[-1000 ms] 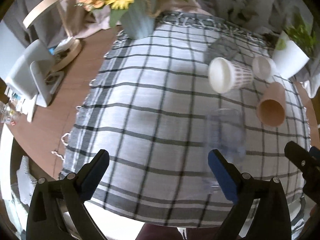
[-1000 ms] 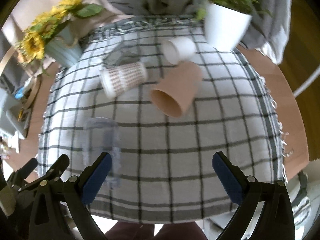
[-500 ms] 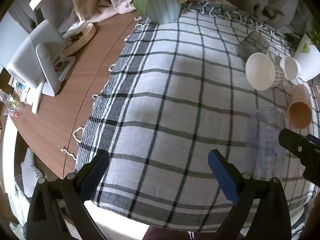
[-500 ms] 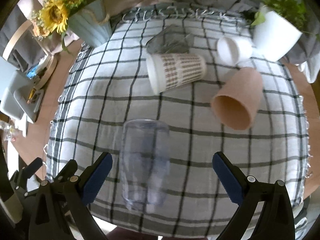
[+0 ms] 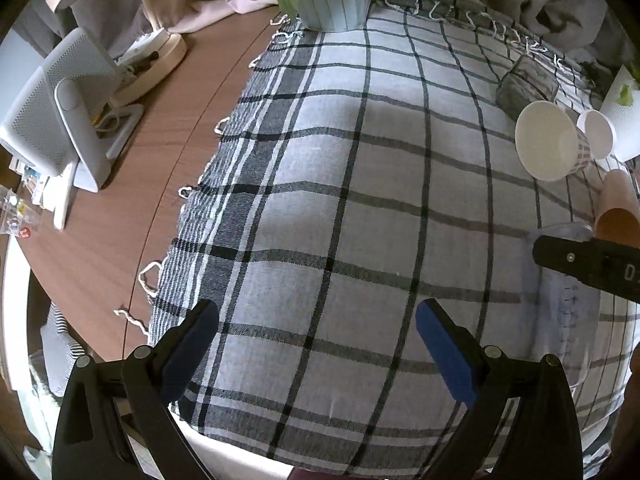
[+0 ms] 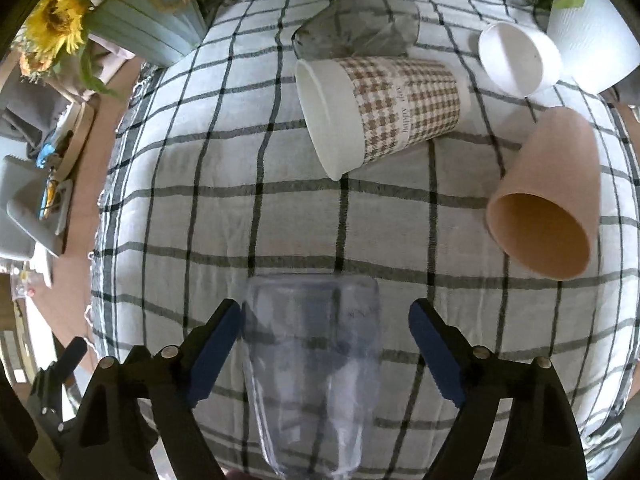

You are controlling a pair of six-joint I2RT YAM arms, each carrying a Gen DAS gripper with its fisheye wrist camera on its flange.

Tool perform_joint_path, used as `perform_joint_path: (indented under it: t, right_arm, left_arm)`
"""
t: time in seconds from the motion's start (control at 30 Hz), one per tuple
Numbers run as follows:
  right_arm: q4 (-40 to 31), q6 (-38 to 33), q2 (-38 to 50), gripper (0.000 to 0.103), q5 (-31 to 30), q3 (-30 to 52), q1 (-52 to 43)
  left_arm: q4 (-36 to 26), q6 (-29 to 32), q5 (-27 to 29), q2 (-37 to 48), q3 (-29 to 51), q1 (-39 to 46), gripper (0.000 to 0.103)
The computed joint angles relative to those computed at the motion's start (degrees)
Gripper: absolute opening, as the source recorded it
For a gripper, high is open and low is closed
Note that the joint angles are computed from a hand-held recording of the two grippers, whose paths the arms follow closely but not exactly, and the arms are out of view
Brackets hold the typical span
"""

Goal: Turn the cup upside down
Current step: 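Grasp the clear cup with the right tool while the left tool releases it, then rotate the clear cup with the right tool so its opening faces the table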

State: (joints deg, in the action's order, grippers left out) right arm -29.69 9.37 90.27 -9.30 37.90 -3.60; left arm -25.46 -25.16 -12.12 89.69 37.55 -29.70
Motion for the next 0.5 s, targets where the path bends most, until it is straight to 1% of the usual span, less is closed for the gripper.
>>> perform_joint_path:
  t: [0.17, 0.33, 0.43, 0.5]
  right_arm:
    - [-0.1, 0.4, 4.3, 0.072, -2.1, 2.0, 0.0]
    - [0.1, 0.6, 3.9, 0.072, -2.2, 1.6, 0.1]
    - [-1.3, 0.1, 0.5, 0.072, -2.2, 0.7, -0.5]
    - [-1.9, 0.5, -3.5, 0.072, -1.8, -0.1, -0.7]
  left_arm:
    - [0.7, 0.7, 0.9, 0.4, 0.2, 1.0, 0.101]
    - [1.3, 1.5, 1.8, -0.1, -0.1, 1.8, 0.101]
    - [1.2, 1.8, 1.9, -0.9, -0.2, 1.6, 0.101]
    - [1.3, 2.0, 2.4, -1.5, -0.2, 1.6, 0.101]
